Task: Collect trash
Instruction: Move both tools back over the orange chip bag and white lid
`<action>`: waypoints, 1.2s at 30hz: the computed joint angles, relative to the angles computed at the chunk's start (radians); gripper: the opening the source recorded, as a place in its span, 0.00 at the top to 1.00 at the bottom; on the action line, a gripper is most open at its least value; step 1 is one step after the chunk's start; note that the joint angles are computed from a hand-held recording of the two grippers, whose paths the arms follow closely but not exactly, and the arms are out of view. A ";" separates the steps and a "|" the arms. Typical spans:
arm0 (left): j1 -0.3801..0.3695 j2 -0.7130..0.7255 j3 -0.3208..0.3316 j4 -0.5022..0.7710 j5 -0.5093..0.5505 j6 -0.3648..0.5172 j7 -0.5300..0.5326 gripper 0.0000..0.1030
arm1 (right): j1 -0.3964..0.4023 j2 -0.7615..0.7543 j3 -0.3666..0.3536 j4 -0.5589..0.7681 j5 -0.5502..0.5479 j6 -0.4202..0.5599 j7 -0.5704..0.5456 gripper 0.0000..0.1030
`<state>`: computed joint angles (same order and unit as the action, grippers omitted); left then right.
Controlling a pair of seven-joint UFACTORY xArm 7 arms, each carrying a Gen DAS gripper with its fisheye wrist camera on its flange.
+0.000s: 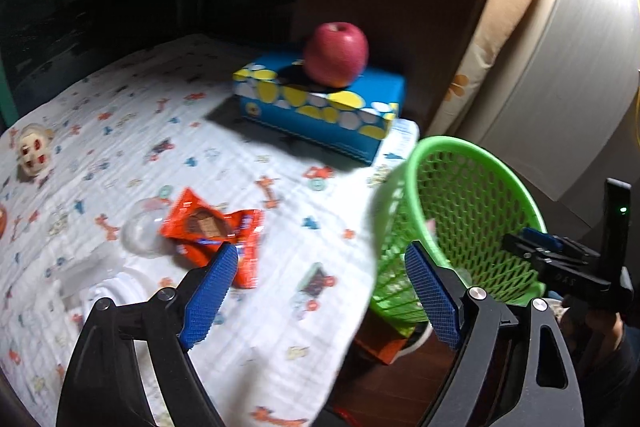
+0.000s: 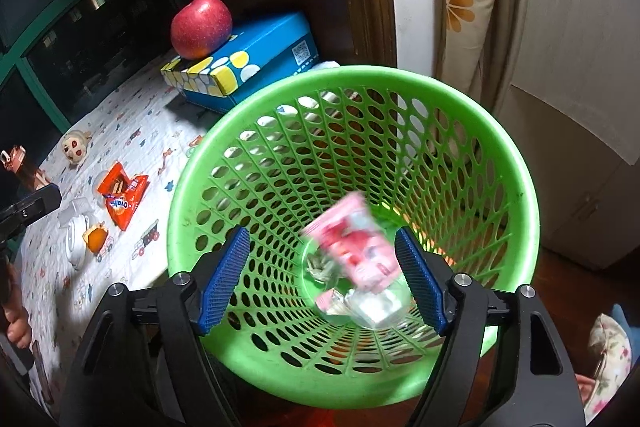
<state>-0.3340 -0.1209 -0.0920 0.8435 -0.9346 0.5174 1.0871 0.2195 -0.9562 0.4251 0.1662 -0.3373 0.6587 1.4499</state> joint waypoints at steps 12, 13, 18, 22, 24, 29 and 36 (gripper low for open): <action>0.143 0.101 0.048 0.038 0.111 -0.055 -0.079 0.17 | -0.093 0.171 0.069 0.136 -0.093 -0.136 0.010 0.22; 0.156 0.113 0.050 0.039 0.117 -0.060 -0.086 0.16 | -0.101 0.190 0.074 0.149 -0.102 -0.150 0.012 0.22; 0.214 0.181 0.041 0.059 0.183 -0.054 -0.135 0.12 | -0.134 0.291 0.103 0.211 -0.143 -0.208 0.023 0.22; 0.243 0.220 0.019 0.069 0.208 -0.074 -0.138 0.10 | -0.157 0.374 0.123 0.263 -0.188 -0.240 0.039 0.22; 0.252 0.237 0.011 0.074 0.232 -0.089 -0.151 0.10 | -0.165 0.415 0.129 0.290 -0.214 -0.253 0.048 0.22; 0.275 0.283 -0.008 0.104 0.280 -0.096 -0.178 0.09 | -0.173 0.507 0.128 0.347 -0.289 -0.274 0.079 0.22; 0.302 0.329 -0.033 0.140 0.311 -0.077 -0.187 0.09 | -0.142 0.616 0.086 0.411 -0.401 -0.286 0.137 0.22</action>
<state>-0.0321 0.2082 -0.1253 0.9839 -0.6232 0.4403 0.9001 0.0779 -0.3405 0.5115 0.5774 -0.7386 0.3722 1.5870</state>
